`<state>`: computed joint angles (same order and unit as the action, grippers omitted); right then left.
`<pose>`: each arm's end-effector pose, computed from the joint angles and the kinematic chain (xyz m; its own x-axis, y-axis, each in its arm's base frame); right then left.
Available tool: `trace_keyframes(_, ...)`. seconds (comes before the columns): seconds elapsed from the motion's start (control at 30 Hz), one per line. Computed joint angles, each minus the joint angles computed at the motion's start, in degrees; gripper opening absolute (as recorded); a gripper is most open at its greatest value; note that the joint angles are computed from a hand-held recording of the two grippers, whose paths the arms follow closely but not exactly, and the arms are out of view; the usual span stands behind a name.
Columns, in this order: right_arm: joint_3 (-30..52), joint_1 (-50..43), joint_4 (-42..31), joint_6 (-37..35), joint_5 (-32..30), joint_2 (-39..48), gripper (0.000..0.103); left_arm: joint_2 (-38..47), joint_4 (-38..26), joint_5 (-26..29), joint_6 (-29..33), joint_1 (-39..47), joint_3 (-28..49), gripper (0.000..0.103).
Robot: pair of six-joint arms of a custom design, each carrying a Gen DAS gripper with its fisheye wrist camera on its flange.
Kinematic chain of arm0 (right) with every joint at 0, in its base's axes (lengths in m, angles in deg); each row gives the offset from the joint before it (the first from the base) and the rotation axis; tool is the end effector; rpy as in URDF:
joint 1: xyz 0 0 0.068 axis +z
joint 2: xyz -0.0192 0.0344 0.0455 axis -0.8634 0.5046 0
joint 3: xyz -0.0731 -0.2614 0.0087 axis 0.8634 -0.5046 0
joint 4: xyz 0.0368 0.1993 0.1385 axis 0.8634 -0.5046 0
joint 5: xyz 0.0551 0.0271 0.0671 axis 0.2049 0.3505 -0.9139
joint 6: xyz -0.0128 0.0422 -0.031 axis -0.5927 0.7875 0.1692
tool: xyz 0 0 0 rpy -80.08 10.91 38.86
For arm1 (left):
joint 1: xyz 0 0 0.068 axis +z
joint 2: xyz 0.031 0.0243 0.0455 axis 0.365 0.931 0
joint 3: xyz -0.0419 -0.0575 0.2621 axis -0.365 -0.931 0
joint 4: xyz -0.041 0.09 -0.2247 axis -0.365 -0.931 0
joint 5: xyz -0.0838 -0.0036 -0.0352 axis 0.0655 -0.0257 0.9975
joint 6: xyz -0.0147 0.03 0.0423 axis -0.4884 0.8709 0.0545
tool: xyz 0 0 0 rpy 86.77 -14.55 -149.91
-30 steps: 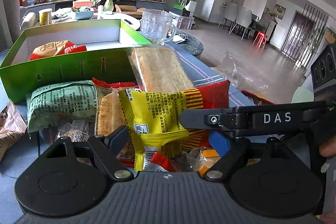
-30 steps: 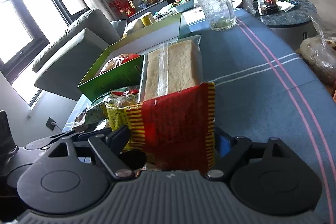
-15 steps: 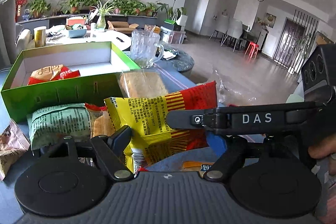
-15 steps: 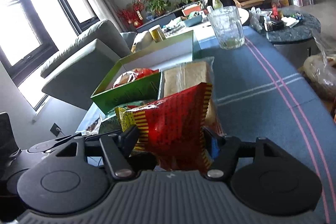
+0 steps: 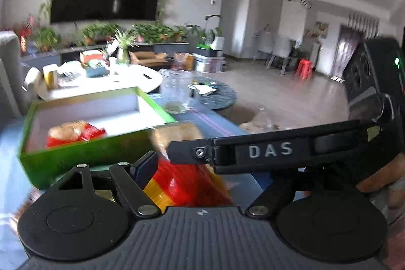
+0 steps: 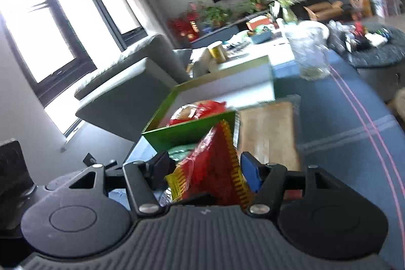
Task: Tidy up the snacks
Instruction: 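Carry the yellow-red striped bag over the green box with the right tool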
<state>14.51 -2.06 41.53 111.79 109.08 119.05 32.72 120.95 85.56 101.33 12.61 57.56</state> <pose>0.1914 0.2562 0.0567 -0.4586 0.3806 -0.8030 0.0895 0.9188 0.3843 0.2470 -0.0643 0.0490 -0.2973 0.3229 -0.8985 0.8547 0.5094 -0.0998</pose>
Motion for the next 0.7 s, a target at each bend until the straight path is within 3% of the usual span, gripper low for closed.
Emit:
trace_keyframes(0.1, 1.65, -0.26, -5.08, 1.18, 3.35, 0.17, 0.064, -0.11, -2.89, -1.00, -0.25, 1.68, 1.21, 0.077)
trace_keyframes(0.27, -2.08, -1.50, -5.32, 5.94, 1.27, -0.68, 0.064, 3.00, -9.37, -3.00, -1.63, 6.20, 4.62, 0.077)
trace_keyframes(0.47, -2.52, -0.46, -4.77, 3.21, -1.13, -0.40, 0.064, 6.76, -20.09, -1.83, 1.78, 11.47, 9.69, 0.078)
trace_keyframes(0.6, -0.35, -0.10, -6.08, 3.84, -4.78, 2.55, 0.064, 9.93, -23.46, -1.25, 1.56, 10.21, 12.86, 0.078)
trace_keyframes(0.7, 0.66, -0.76, -5.83, 5.91, -7.37, 4.39, 0.064, 12.33, -21.99, -1.90, 1.29, 8.71, 13.85, 0.078)
